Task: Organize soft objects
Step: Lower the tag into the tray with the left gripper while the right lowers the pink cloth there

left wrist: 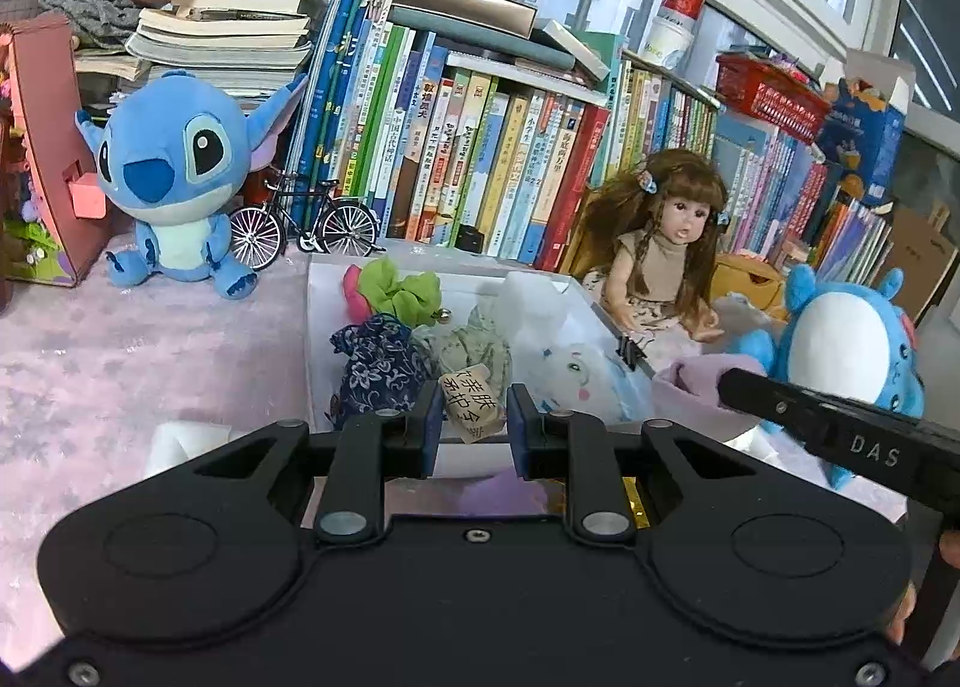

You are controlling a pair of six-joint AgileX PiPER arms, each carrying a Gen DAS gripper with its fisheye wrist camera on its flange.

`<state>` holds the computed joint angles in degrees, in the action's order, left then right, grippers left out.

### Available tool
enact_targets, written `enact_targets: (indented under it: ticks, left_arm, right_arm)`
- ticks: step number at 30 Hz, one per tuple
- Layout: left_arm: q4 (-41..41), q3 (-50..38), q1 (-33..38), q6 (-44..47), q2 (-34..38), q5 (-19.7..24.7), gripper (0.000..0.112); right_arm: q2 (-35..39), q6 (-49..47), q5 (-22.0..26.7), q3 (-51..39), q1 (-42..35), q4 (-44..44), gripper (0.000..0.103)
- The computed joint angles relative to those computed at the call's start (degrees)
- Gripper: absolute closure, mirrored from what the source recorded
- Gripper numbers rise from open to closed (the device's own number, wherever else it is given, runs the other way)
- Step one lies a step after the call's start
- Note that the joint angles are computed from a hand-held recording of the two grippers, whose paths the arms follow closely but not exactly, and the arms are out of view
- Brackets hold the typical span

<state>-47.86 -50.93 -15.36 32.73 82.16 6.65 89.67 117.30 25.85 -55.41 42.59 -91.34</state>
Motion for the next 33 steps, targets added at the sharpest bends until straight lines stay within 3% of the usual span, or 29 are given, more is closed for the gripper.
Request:
enact_targets:
  ticks: [2,5,11,13,16,22,27,33]
  left_arm:
    - [7.6,-1.2,-0.4,-7.2,1.3,-0.4,0.091]
    - [12.7,-4.4,-0.1,-11.8,3.9,0.5,0.091]
    - [-0.4,-15.1,3.0,2.0,11.4,6.8,0.091]
    - [2.7,-21.0,3.8,-0.7,15.3,10.0,0.091]
    - [10.5,-30.4,4.5,-10.8,21.5,13.5,0.091]
    - [16.6,-45.6,5.2,-20.9,32.9,19.9,0.09]
    - [23.1,-52.4,4.3,-27.4,39.0,22.5,0.09]
    - [25.7,-56.5,3.4,-29.6,42.9,22.8,0.09]
  right_arm:
    - [0.7,-1.3,-1.7,-1.1,-1.4,0.7,0.075]
    - [1.8,-7.1,-5.0,-3.7,-4.3,5.5,0.075]
    - [5.4,-20.8,-10.9,-10.4,-10.9,17.5,0.075]
    - [7.6,-28.2,-11.3,-13.8,-12.8,25.2,0.075]
    - [11.5,-35.7,-10.5,-19.6,-14.9,33.5,0.075]
    - [19.2,-50.4,-9.0,-29.4,-17.3,48.8,0.074]
    - [25.5,-52.9,-3.1,-36.7,-15.9,48.1,0.074]
    - [29.7,-55.5,-2.5,-40.4,-16.0,50.6,0.074]
